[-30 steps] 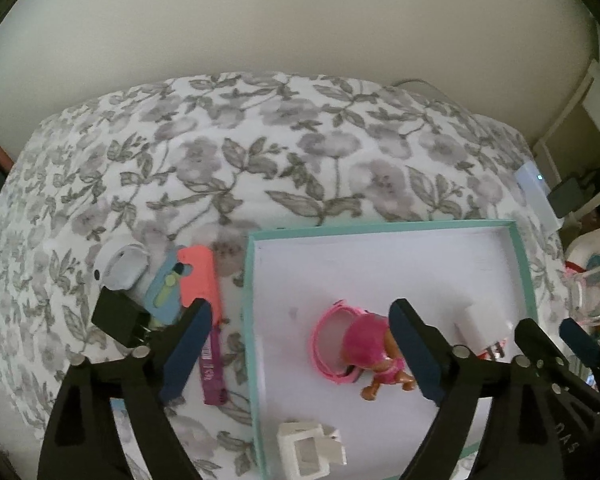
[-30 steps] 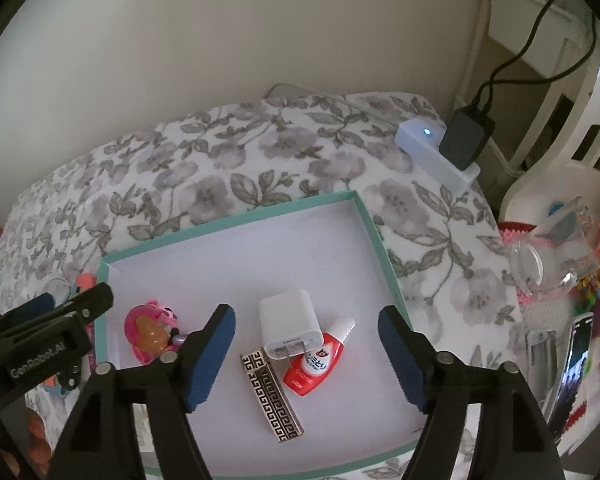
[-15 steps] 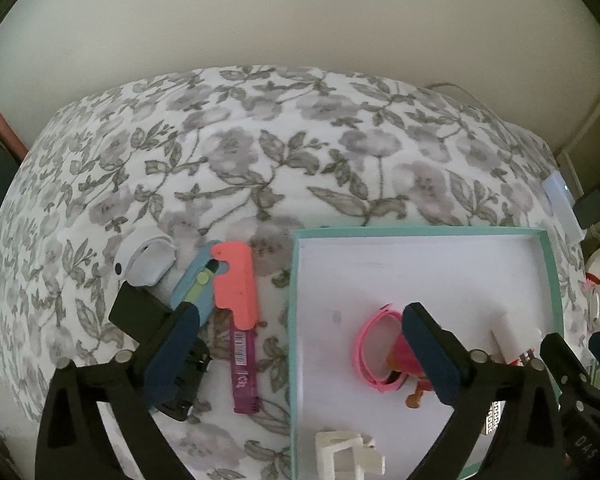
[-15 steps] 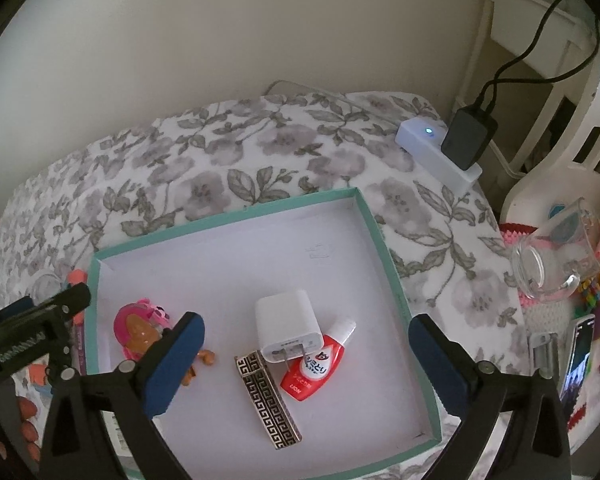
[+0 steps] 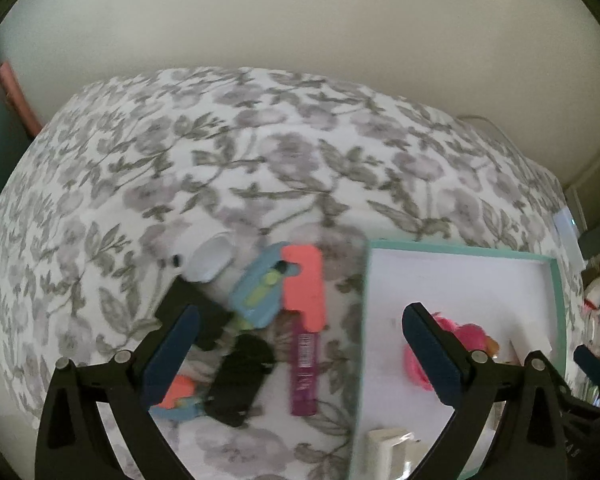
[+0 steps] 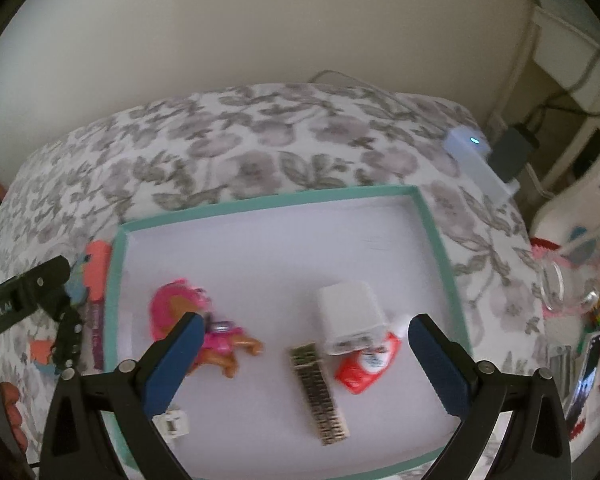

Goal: Organize rigid objects
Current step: 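Move both tools back over the items beside the tray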

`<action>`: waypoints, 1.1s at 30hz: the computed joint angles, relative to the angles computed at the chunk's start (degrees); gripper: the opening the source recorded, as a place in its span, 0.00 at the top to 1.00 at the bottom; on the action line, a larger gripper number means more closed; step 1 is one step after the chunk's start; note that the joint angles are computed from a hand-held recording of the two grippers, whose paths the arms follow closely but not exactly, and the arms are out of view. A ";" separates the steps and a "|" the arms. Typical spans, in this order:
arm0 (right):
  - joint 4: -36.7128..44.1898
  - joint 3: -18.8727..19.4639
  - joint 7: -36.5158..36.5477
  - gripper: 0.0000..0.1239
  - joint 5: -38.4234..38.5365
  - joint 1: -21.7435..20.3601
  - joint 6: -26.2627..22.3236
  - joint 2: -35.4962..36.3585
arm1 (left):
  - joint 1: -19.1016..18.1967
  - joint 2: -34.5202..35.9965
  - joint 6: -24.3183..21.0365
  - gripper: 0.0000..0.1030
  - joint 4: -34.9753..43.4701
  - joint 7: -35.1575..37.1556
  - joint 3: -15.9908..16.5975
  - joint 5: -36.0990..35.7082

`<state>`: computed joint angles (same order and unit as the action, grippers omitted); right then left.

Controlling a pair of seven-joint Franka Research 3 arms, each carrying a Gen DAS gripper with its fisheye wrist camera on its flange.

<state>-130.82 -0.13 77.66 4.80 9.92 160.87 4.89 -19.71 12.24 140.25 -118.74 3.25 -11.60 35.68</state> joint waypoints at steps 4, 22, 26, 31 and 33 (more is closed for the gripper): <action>-0.76 1.08 -0.13 0.17 -0.67 1.35 0.29 -0.69 | 1.19 -4.26 -0.12 0.01 -4.91 -1.91 0.49 -0.22; -3.42 5.84 -6.76 0.17 5.79 8.50 1.27 -2.28 | 8.28 -22.60 2.36 0.01 -24.78 -4.17 -1.62 -4.81; -3.45 5.95 -4.41 0.17 2.37 10.06 1.22 -1.32 | 8.80 -22.89 4.87 0.01 -26.84 -2.41 -1.41 -7.19; -2.73 6.22 -3.53 0.17 1.68 11.03 0.02 0.33 | 8.89 -19.97 10.47 0.01 -28.06 3.03 -0.17 -13.08; -2.33 6.39 -3.80 0.17 2.37 11.29 -0.52 1.06 | 8.80 -18.52 12.95 0.01 -28.46 6.06 0.32 -16.40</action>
